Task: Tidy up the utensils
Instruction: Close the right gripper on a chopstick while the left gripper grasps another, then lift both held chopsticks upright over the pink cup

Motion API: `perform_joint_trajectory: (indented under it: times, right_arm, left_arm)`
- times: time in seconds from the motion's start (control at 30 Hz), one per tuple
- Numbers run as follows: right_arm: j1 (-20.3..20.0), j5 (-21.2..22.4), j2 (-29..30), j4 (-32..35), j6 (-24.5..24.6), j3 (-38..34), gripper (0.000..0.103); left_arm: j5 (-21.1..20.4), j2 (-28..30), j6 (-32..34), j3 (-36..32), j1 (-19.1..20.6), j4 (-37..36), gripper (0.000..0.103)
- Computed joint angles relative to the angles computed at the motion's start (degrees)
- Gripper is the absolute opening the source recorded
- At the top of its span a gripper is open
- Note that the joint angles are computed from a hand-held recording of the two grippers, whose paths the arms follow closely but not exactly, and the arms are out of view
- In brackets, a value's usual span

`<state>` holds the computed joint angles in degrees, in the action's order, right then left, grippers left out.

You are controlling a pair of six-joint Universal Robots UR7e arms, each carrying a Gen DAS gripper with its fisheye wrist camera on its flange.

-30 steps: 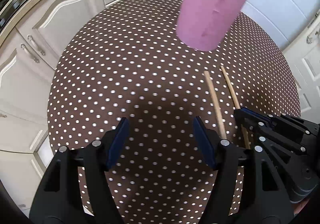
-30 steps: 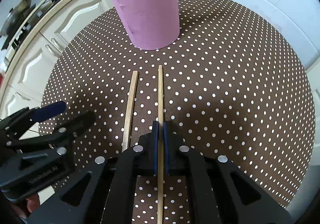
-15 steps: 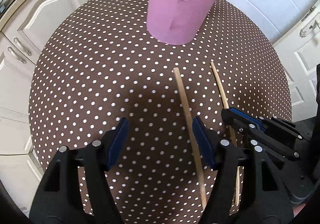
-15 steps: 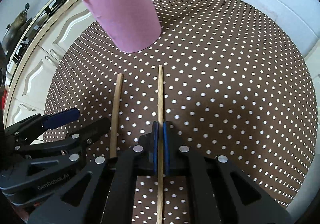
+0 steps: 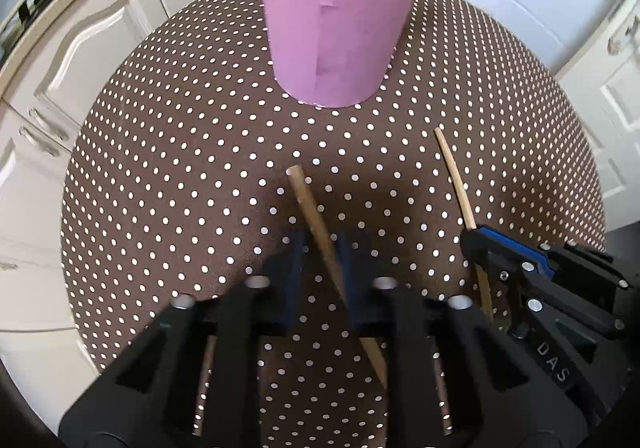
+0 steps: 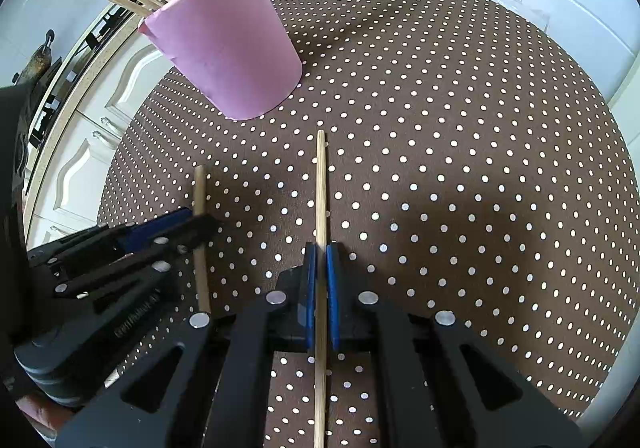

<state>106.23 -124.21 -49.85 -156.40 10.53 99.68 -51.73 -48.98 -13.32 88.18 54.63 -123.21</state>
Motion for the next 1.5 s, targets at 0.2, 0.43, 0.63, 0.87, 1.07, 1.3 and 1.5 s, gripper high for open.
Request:
perform_joint_trajectory:
  times: [0.2,0.43,0.63,0.87,1.07,1.3,1.5]
  right_arm:
    - [0.3,-0.5,0.8,0.6,0.8,-0.9,0.004]
    - [0.9,-1.7,1.7,2.1,2.6,-2.2,0.004]
    - [1.2,-2.1,1.1,0.2,2.7,-1.6,0.004]
    - [2.3,-2.8,0.2,-4.0,1.0,-0.9,0.004]
    - [3.8,-4.2,-0.4,-7.7,-1.3,-1.1,0.004]
    - [5.5,-5.8,-1.0,-12.5,-5.1,-1.2,0.004]
    - [6.7,-6.5,-1.0,-16.0,-7.2,-1.6,0.004]
  left_arm:
    - [-2.6,-1.4,0.1,0.6,1.2,-1.1,0.006]
    - [-3.1,-4.8,0.5,4.0,1.0,-2.3,0.006]
    - [-3.0,-7.9,2.3,6.9,-0.1,-4.6,0.006]
    - [-2.0,-9.4,3.4,8.0,-1.7,-7.8,0.006]
    - [-0.8,-10.4,4.1,8.2,-3.2,-12.2,0.006]
    - [-0.1,-10.2,6.5,6.1,-4.5,-16.8,0.006]
    - [0.0,-10.4,7.1,5.2,-5.2,-19.5,0.006]
